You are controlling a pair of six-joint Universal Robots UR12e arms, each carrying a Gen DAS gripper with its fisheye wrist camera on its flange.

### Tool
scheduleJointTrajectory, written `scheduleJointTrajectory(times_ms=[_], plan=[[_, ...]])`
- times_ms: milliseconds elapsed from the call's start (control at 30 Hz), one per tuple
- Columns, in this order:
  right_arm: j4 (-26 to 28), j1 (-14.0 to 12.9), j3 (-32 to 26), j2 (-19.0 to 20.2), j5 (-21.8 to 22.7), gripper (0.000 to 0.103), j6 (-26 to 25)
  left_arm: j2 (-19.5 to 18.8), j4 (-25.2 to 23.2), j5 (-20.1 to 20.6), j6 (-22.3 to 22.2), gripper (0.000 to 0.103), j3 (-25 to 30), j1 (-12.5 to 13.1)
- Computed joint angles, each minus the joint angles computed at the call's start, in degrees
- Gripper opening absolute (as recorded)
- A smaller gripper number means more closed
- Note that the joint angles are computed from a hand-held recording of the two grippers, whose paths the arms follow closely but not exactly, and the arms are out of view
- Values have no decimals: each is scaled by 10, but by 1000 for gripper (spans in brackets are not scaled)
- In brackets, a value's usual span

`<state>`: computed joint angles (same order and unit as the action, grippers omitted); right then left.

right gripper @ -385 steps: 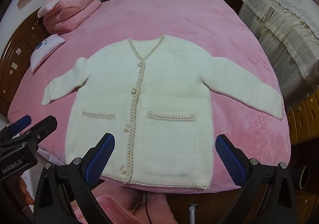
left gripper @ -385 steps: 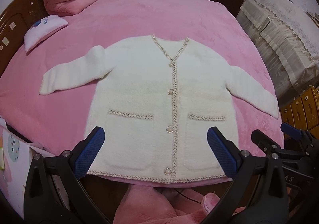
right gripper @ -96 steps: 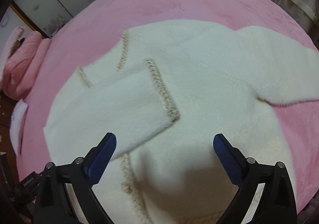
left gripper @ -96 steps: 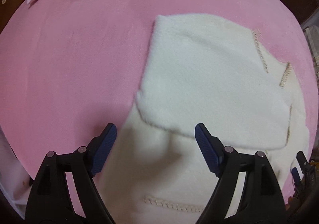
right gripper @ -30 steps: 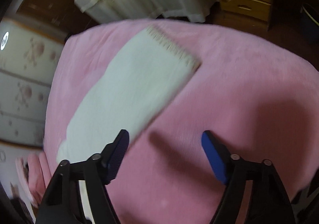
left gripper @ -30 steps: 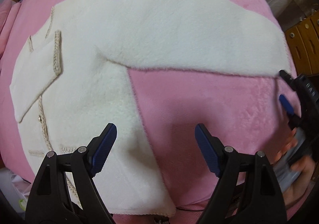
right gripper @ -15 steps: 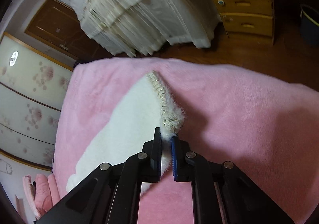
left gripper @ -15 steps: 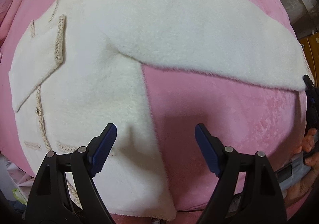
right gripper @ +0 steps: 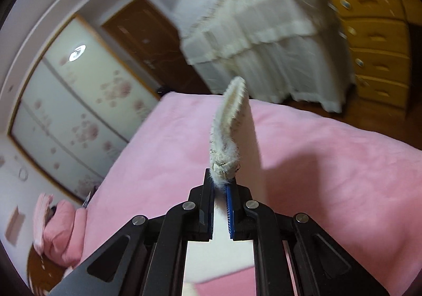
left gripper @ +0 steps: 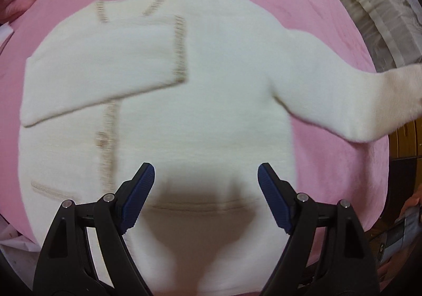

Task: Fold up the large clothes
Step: 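Lift the sleeve and fold it across the cardigan body with the right gripper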

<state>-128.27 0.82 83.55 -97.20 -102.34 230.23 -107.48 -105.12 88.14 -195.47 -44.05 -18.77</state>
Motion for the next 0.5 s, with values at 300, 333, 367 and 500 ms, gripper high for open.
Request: scheduleJointTrajectory(times_ms=[300,333,367,500], plan=[[6,142,-177,155,-25,7,37,94,29,-43,94,79,-108,125],[9,152,-191,171,-17,7,47,100,26,-47,97,79,-115,137],[16,162,-207,188,-9,7,53,108,28,-53,96,79,-126,148],[81,193,-277,254,21,7,23,129,32,-68,85,79,-153,167]])
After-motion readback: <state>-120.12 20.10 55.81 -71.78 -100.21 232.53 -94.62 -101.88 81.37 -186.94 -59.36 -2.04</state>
